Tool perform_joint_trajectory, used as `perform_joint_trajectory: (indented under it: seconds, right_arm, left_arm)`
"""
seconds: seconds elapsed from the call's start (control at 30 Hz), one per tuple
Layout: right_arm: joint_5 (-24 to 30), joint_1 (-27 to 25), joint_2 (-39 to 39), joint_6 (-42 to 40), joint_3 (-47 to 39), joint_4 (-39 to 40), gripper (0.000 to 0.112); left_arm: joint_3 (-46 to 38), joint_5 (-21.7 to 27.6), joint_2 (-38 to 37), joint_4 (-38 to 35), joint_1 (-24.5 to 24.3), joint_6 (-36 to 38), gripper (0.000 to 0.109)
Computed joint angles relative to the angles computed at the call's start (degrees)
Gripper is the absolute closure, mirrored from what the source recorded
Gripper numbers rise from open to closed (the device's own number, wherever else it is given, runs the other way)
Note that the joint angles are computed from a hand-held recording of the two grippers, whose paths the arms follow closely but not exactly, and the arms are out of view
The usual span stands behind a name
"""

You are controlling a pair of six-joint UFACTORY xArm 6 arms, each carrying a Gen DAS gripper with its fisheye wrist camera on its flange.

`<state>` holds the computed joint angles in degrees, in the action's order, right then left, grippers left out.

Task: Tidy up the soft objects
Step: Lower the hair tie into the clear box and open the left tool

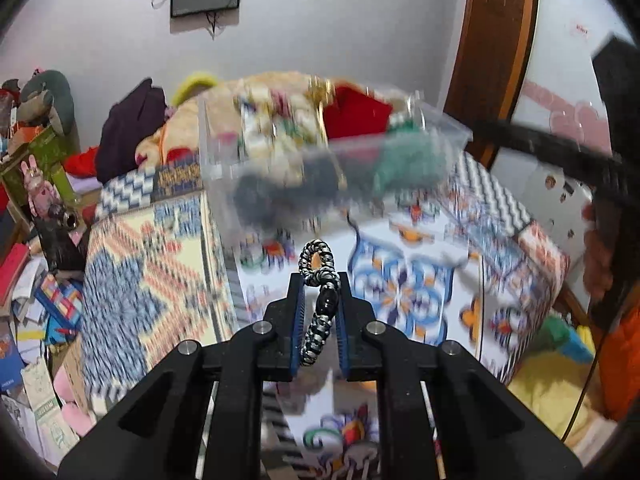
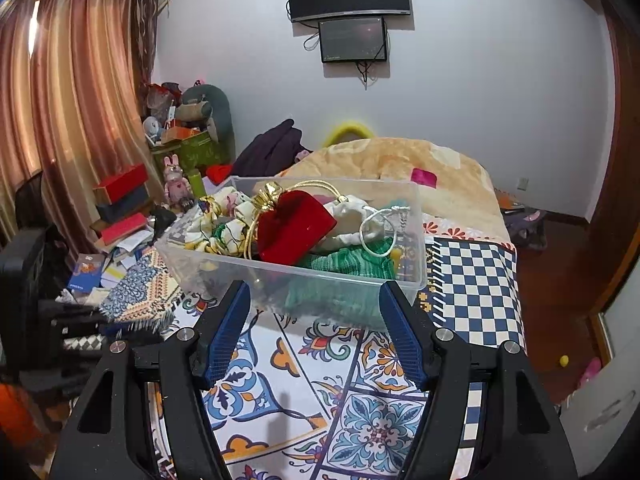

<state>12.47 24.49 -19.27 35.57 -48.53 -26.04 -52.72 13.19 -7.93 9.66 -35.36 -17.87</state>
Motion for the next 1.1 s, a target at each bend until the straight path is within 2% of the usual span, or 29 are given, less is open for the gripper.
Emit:
perform_joint_trajectory:
  seconds: [0.2,0.5,0.7,0.77,0.8,0.83,0.9,1.1]
  right_arm:
    - [-1.5,-0.3,-1.1,1.9,0.9,-1.8,0.048]
    - [-3.8,-1.5,-1.2,3.7,1.6,-2.8,0.045]
    - [-3.3,-1.9,-1.3,5.7,1.5,-5.0,0.045]
    - [-3.3,-2.0,-1.7,5.7,1.8,-4.8,0.045]
    - [-3.4,-1.9,-1.8,5.4,1.9,-4.4,0.045]
    - [-3.6,-2.0,-1.9,4.9,2.0,-3.8,0.045]
    - [-3.4,-2.0,-2.0,5.2,2.0,-4.3,0.045]
    - [-3.3,-1.9,-2.2,5.4,2.0,-4.7,0.045]
  left_arm:
    - [-7.9,-0.6,4.5,3.2,1.1,-2.9,0.095]
    - [-21.9,0.4,14.5,18.5,2.7,-14.5,0.095]
    - [-29.1,2.6,21.4,12.2,3.1,-10.2,0.094]
    - [-30.2,3.1,22.7,12.8,3.2,-10.4,0.078]
    - [-30.6,3.2,23.2,12.8,3.2,-10.1,0.06]
    - [-30.2,2.7,23.2,13.2,3.2,-10.4,0.047]
    - [-28.8,1.1,22.7,15.9,3.3,-12.4,0.043]
    - [-24.8,-1.0,19.3,17.4,3.3,-12.2,0.042]
